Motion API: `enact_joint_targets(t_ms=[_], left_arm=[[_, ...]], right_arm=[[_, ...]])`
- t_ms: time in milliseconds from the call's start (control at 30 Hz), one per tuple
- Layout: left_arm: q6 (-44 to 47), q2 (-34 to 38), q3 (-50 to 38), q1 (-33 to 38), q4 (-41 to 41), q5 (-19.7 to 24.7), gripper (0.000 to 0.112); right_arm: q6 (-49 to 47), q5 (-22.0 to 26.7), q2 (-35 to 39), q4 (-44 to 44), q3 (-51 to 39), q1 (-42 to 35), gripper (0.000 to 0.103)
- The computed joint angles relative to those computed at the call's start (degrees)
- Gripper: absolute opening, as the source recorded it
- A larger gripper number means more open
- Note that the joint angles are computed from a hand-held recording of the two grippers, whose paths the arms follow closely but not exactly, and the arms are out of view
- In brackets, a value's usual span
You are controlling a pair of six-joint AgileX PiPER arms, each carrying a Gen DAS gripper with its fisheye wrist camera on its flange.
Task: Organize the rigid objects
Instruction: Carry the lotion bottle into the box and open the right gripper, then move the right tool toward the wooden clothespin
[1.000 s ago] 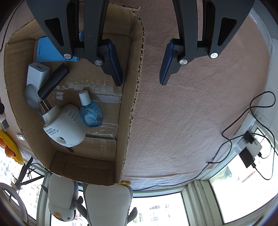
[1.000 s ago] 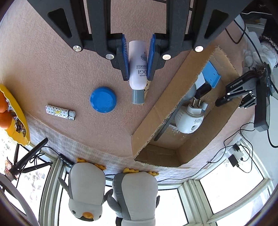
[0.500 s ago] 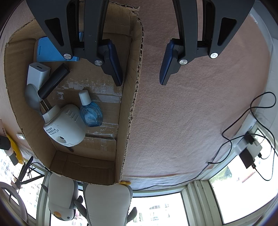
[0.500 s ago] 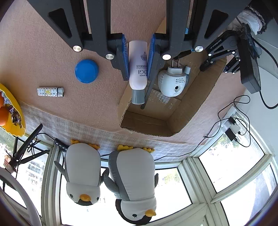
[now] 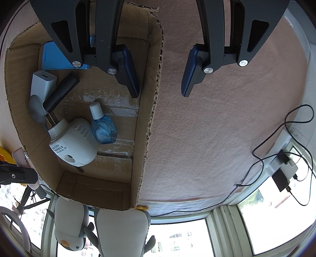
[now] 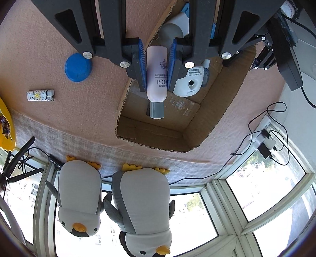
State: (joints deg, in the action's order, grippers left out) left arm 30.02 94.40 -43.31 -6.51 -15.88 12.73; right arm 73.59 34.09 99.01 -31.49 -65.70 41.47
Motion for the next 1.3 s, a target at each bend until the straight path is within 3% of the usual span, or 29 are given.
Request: enact_joint_targets(t_ms=[300, 333, 400, 433, 900, 1033, 1300], left_arm=[[0.3, 0.0, 0.0, 0.1, -0.3, 0.0, 0.043], [0.3, 0.0, 0.0, 0.1, -0.3, 0.0, 0.043], [0.4, 0.0, 0.0, 0.1, -0.4, 0.1, 0.043], [0.0, 0.0, -0.1, 0.0, 0.0, 0.1, 0.043], [-3.5, 0.2, -0.4, -0.7, 3.2, -0.1, 0.043], [-3.9, -0.1, 0.0, -0.8, 3.5, -0.5, 0.043], [-2.4, -0.2, 0.4, -0.6, 2.1, -0.9, 0.043]], right_arm=[[-3.5, -0.5, 3.0, 2.2, -2.3, -1.0, 0.019], [-3.9, -0.6, 3.1, 2.3, -2.4, -1.0, 0.023], [-2.6, 0.2, 3.1, 0.9, -2.7, -0.6, 0.059], [0.1, 0.1, 2.5, -1.8, -2.1, 0.0, 0.063], [2.2, 2.9, 0.6, -4.4, -1.4, 1.4, 0.064], [6.1, 2.5, -3.5, -6.3, 4.7, 2.3, 0.064], [11.0, 6.9, -14.1, -7.5, 16.9, 4.0, 0.064]])
